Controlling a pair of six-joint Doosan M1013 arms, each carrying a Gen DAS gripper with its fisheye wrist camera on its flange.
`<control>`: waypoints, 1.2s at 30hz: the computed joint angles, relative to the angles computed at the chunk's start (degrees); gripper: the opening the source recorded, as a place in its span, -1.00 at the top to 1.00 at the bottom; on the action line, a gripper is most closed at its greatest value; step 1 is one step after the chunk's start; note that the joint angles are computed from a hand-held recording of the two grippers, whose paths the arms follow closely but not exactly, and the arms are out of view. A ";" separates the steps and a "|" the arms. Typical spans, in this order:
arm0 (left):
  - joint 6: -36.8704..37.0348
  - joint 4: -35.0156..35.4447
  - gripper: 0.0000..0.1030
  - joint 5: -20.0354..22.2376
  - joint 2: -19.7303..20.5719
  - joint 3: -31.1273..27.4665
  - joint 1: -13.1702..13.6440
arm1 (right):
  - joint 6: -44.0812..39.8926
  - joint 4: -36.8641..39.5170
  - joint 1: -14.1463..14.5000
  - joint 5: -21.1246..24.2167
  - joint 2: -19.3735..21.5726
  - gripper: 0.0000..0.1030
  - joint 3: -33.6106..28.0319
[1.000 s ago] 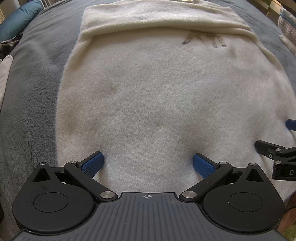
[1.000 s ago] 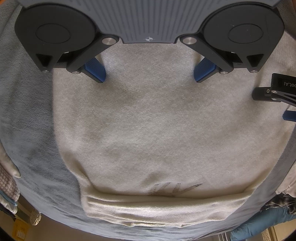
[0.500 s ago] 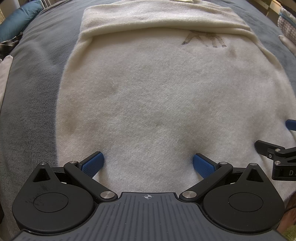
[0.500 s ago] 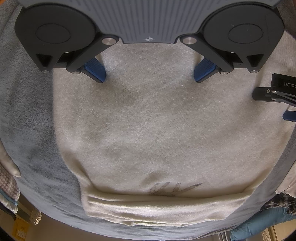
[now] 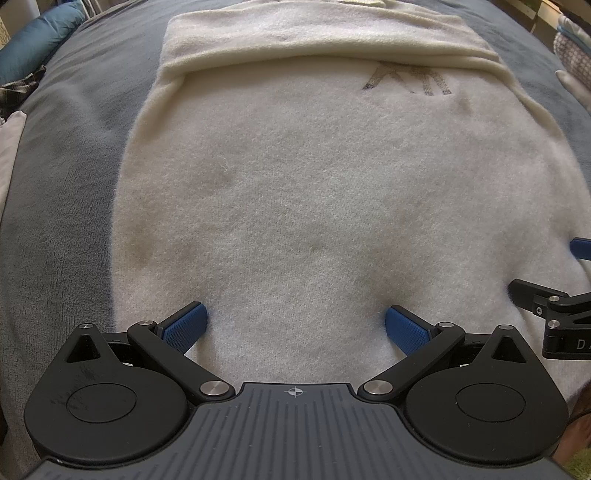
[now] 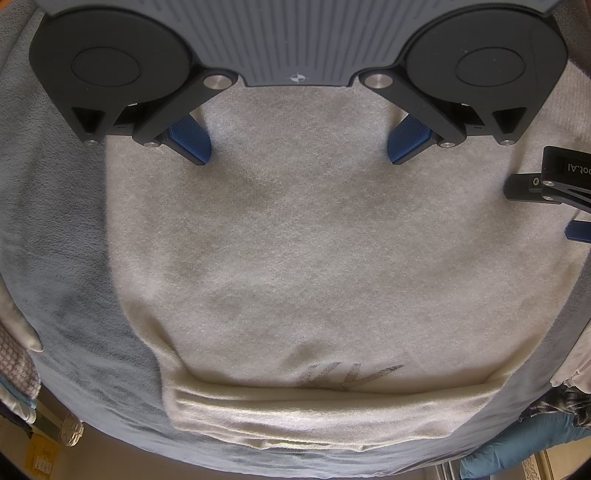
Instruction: Fold clothes
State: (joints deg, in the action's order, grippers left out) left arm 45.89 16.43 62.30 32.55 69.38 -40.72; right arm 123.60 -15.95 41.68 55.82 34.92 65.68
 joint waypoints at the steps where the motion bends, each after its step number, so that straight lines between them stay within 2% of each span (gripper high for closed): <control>1: 0.05 0.03 -1.00 -0.04 0.00 0.00 0.04 | 0.00 0.00 0.00 0.00 0.00 -1.00 0.00; 15: 3.07 -0.31 -1.00 -0.95 -0.67 0.76 0.73 | -0.48 0.06 -0.08 -0.99 -0.34 -1.00 0.60; 18: 4.22 -0.70 -1.00 -0.17 1.56 -2.10 0.53 | -0.33 -0.14 -0.05 -1.25 -0.41 -1.00 0.78; 21: 5.49 -1.81 -1.00 0.12 1.71 -2.17 0.19 | -0.25 -0.25 -0.03 -1.65 -0.53 -1.00 1.04; 27: 4.91 -1.99 -1.00 2.73 -0.51 -1.26 -0.55 | -0.88 1.64 -0.49 -1.31 -0.70 -1.00 0.64; 31: 1.04 -1.80 -1.00 1.99 -2.84 1.49 0.72 | -1.30 3.57 -0.74 -3.23 -1.25 -1.00 1.16; 36: -4.98 -6.43 -1.00 -0.77 -7.57 8.40 2.72 | -2.59 6.71 -1.13 -5.93 -1.83 -1.00 1.78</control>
State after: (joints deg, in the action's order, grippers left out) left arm 40.91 9.99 61.53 24.98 77.79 -38.00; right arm 121.01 -9.24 40.55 49.89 33.10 67.46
